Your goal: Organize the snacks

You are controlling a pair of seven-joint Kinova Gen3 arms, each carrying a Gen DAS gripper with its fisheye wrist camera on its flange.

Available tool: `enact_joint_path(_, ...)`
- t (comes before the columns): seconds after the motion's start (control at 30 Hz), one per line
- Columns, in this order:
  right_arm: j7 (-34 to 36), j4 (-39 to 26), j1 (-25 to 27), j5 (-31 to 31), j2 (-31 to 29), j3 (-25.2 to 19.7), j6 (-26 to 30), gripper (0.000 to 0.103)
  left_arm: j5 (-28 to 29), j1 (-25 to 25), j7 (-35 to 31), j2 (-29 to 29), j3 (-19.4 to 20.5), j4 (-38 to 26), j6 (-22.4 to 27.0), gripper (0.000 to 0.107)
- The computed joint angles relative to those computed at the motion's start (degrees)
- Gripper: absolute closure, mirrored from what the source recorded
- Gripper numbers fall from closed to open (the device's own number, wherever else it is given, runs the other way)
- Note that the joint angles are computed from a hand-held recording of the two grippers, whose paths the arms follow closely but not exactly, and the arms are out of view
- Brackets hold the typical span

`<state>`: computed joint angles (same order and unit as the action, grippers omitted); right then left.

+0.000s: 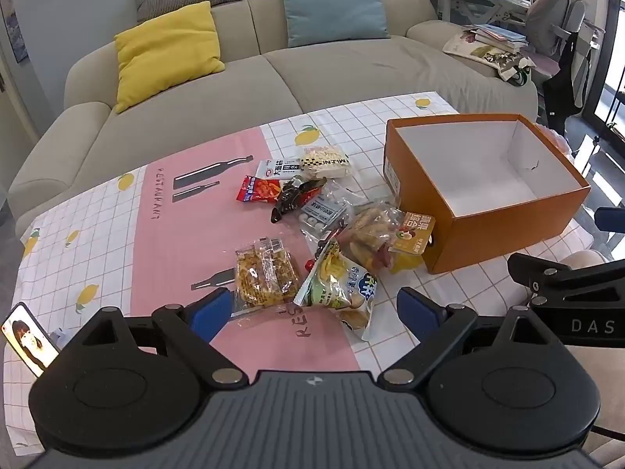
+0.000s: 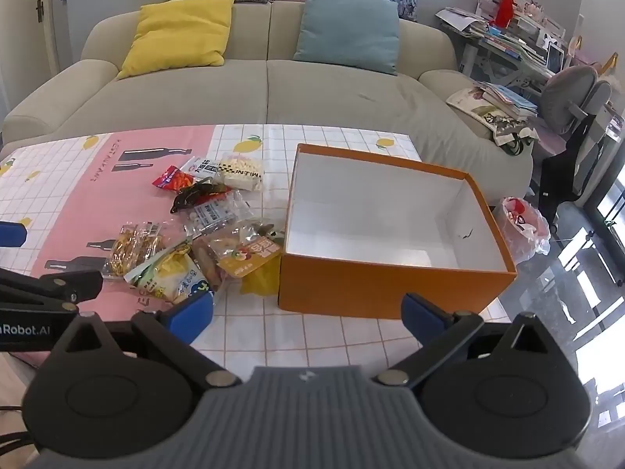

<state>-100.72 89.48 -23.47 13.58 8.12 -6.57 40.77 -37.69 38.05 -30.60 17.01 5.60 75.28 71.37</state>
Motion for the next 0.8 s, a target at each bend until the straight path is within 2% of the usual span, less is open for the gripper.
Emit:
enact_joint_path(0.33, -1.5, 1.24, -0.41, 1.57, -0.75, 0.13, -0.99, 0.003, -1.67, 1.3, 2.22, 0.89, -0.35, -0.01, -0.26, 0.004)
enact_joint_path(0.4, -2.89, 1.44, -0.97, 2.8, -0.8, 0.08, -1.17, 0.003, -1.86, 1.13, 2.48, -0.8, -0.47, 1.04, -0.52, 0.004)
enact_joint_path(0.8, -4.11, 1.48, -0.77, 3.52, -1.0, -0.01, -1.54, 0.003, -5.79, 1.78, 5.43, -0.95, 0.34, 1.97, -0.42, 0.004)
